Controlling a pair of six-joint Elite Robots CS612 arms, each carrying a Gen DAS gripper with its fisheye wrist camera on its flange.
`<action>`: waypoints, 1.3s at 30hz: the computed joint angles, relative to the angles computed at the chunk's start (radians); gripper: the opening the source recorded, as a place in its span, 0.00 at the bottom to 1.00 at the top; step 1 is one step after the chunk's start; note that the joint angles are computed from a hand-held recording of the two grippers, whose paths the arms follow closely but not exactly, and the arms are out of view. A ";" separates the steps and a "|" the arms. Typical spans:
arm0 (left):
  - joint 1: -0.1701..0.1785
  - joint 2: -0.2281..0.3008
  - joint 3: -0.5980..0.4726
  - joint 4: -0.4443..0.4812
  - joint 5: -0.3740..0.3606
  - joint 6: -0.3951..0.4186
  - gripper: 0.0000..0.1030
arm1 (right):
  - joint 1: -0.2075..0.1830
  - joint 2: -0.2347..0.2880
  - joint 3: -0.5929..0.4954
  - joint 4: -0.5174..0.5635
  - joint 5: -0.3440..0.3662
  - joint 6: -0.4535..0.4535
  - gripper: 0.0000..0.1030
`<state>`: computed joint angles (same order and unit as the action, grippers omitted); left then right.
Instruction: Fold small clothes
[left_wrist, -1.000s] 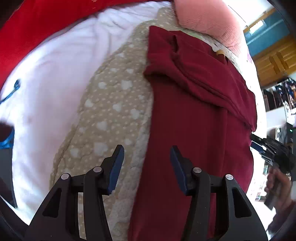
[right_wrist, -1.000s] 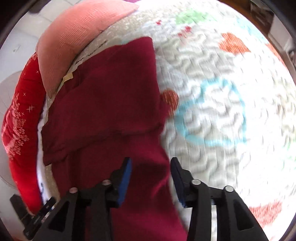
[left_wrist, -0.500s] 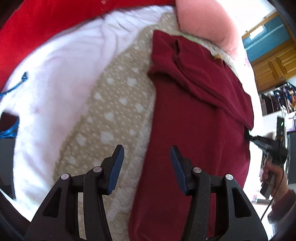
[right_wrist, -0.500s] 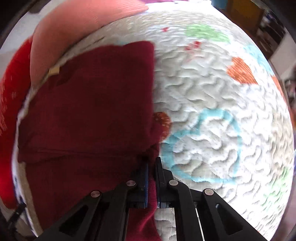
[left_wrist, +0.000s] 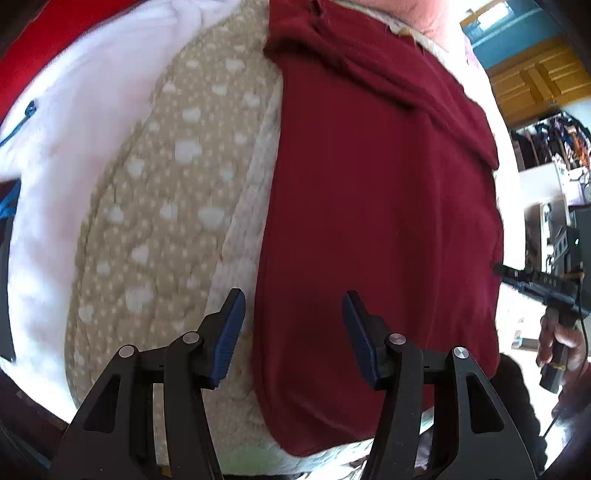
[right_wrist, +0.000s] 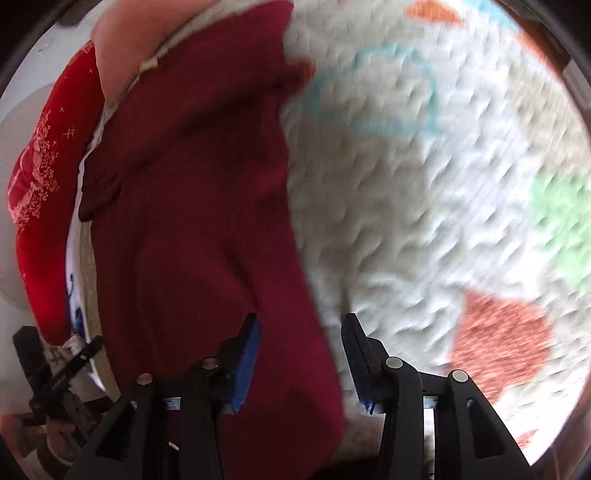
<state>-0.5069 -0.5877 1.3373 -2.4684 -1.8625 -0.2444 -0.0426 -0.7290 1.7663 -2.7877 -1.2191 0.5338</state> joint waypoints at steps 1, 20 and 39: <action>-0.004 -0.005 0.009 0.000 0.016 0.013 0.53 | 0.015 0.014 -0.012 -0.026 -0.023 0.005 0.32; -0.010 -0.039 0.059 -0.010 0.072 -0.014 0.53 | 0.040 0.007 -0.067 0.079 -0.123 0.041 0.12; -0.007 -0.052 0.077 0.054 0.042 0.002 0.53 | 0.018 -0.063 0.032 0.175 -0.037 -0.065 0.35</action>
